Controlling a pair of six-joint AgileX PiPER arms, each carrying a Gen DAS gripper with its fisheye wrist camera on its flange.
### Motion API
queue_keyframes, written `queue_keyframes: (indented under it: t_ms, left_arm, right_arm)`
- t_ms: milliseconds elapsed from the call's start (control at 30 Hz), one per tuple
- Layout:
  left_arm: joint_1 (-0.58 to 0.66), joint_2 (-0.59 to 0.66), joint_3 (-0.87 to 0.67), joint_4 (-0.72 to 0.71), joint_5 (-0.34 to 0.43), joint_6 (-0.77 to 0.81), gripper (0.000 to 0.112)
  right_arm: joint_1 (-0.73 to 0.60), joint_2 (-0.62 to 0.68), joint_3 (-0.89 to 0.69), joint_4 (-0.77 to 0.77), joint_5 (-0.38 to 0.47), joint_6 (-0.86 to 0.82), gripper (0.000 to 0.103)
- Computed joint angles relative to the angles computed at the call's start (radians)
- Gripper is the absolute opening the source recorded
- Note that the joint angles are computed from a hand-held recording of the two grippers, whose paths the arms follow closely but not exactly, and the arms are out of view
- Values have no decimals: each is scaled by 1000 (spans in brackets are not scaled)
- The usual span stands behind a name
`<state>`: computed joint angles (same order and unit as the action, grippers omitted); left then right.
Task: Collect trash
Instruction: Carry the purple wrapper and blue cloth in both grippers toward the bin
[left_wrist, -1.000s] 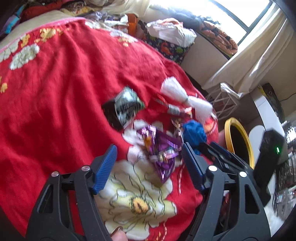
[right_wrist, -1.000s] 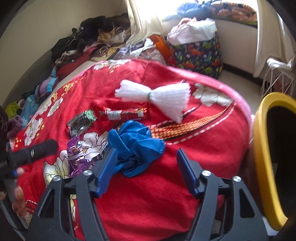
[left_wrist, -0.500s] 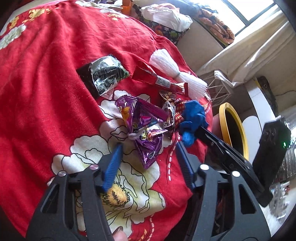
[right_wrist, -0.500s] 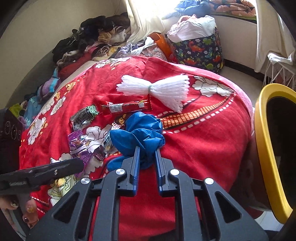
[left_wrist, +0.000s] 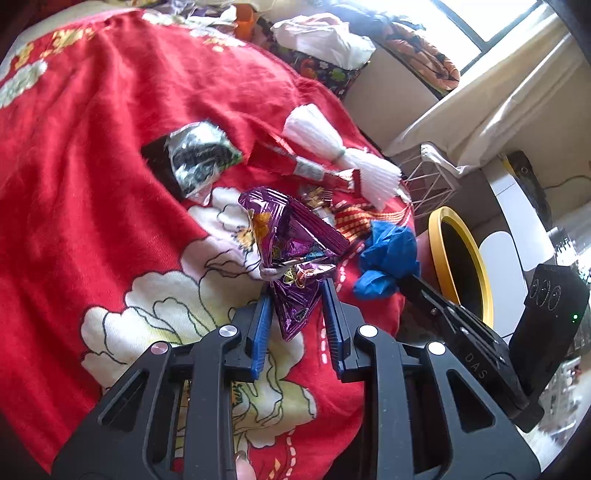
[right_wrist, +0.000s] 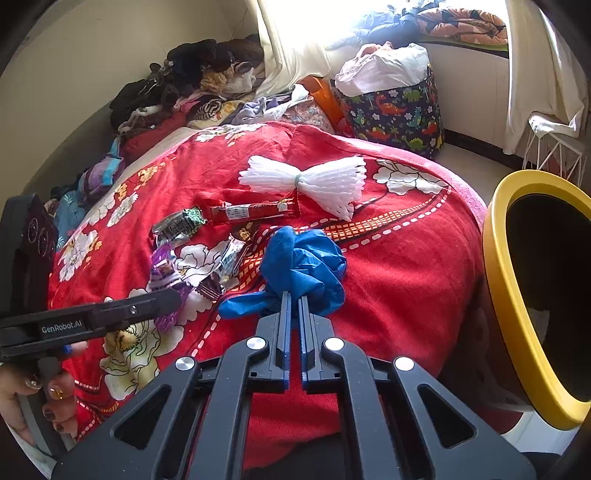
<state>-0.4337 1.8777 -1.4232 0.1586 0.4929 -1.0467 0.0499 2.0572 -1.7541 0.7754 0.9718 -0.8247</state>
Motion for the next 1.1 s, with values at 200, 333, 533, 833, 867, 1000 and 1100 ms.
queue_keyframes:
  t_ms: [200,333,533,833,867,1000,1100]
  left_arm:
    - [-6,-18,-10,70,10,-46,20]
    - [-9,-24,-21,96,22,-67,20]
    - [-21,-21,-41,113,38,-77,20]
    - [-55,11,-120,160,94,-75,20]
    - [-57,16,-130,160,99,-70,20]
    - [-68,35,-165,155,112,-55,20]
    - [-75,51,-195,150,120,-43,20]
  right_arm:
    - [-25,-23,29,65,9,-46,2]
    - [-44,-32,38,119,36,-83,2]
    - [-56,-40,33,139,52,-83,2]
    - [-86,-68,40,196,57,-116,2]
    - [-90,-67,37,202,57,-116,2]
    - [-107,-79,42,222,43,-127,2]
    - [-122,-78,32,230,35,-126,2]
